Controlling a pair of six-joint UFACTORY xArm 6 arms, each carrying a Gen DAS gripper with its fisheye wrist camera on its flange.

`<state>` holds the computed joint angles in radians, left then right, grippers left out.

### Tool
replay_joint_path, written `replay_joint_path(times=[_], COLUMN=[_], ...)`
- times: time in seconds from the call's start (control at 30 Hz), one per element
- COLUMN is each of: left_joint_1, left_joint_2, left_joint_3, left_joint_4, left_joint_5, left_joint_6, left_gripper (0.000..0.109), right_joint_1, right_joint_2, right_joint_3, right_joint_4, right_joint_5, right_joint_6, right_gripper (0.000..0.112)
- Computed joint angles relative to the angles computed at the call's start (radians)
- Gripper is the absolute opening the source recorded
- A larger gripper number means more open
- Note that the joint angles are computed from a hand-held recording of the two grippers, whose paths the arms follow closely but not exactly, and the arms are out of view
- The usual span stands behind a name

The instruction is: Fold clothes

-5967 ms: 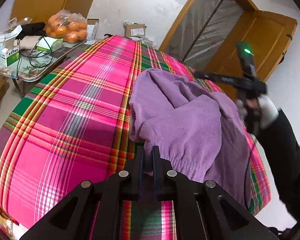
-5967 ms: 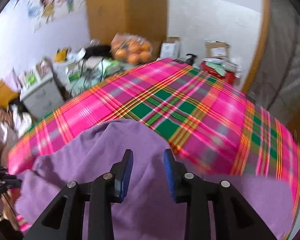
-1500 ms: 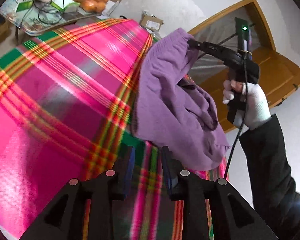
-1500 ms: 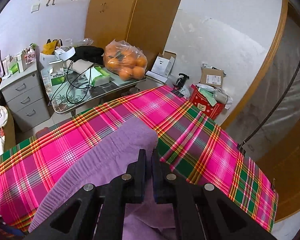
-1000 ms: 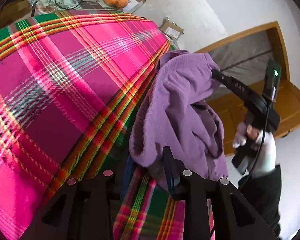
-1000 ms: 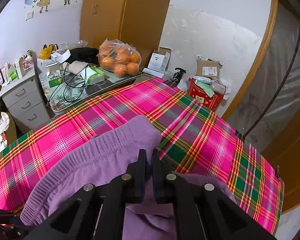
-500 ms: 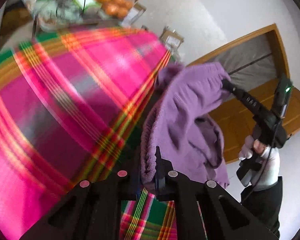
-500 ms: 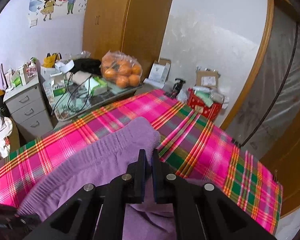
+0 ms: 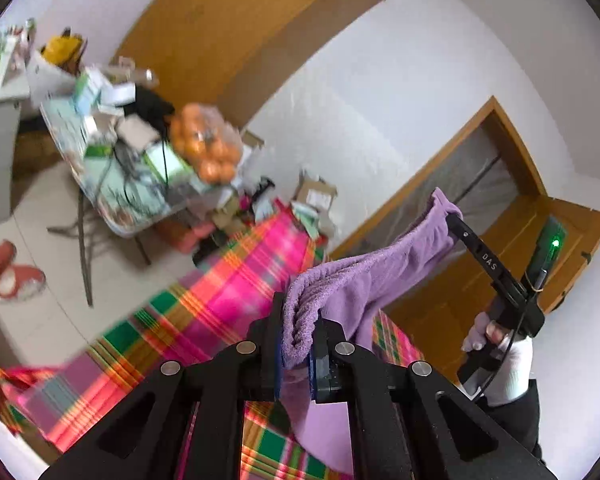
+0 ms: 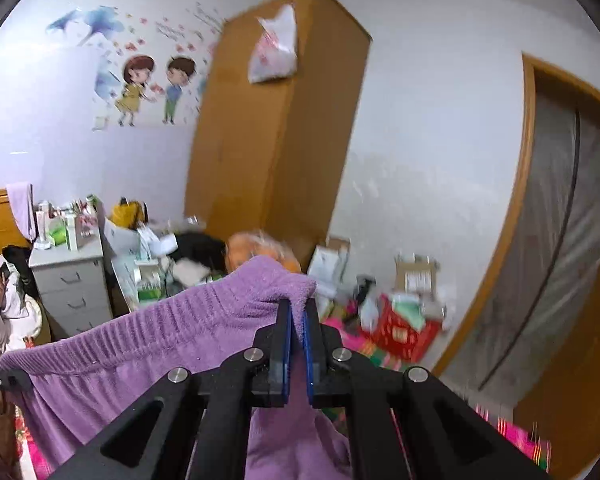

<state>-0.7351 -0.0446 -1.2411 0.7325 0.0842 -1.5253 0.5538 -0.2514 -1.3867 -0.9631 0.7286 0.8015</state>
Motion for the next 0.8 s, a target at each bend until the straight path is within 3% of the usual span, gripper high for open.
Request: replay_joint_path(times=[0.03, 0.1, 0.2, 0.33, 0.47, 0.8], left_joint_1=[0.002, 0.001, -0.002, 0.003, 0.026, 0.048], left_joint_2=[-0.010, -0.002, 0.037, 0.078, 0.120, 0.212], left_joint_3=[0.007, 0.026, 0.051, 0.063, 0.045, -0.025], left_joint_4=[0.010, -0.096, -0.301, -0.445, -0.459, -0.589], left_joint_5=[0.019, 0.043, 0.050, 0.090, 0.096, 0.162], left_joint_6=[0.007, 0.115, 0.293, 0.436, 0.464, 0.612], left_gripper=[0.009, 0.009, 0.009, 0.009, 0.009, 0.009], right_joint_1=[0.006, 0.010, -0.030, -0.071, -0.090, -0.107], right_joint_2=[0.022, 0.075, 0.154, 0.247, 0.326, 0.673], right_joint_3=[-0.019, -0.054, -0.053, -0.048, -0.082, -0.427], right_joint_4=[-0.018, -0.022, 0.104, 0.252, 0.296, 0.420], right_joint_5=[-0.003, -0.001, -0.011, -0.025, -0.042, 0.014], right_joint_6=[0.006, -0.002, -0.063, -0.146, -0.203, -0.352], right_gripper=[0.005, 0.005, 0.005, 0.005, 0.005, 0.006])
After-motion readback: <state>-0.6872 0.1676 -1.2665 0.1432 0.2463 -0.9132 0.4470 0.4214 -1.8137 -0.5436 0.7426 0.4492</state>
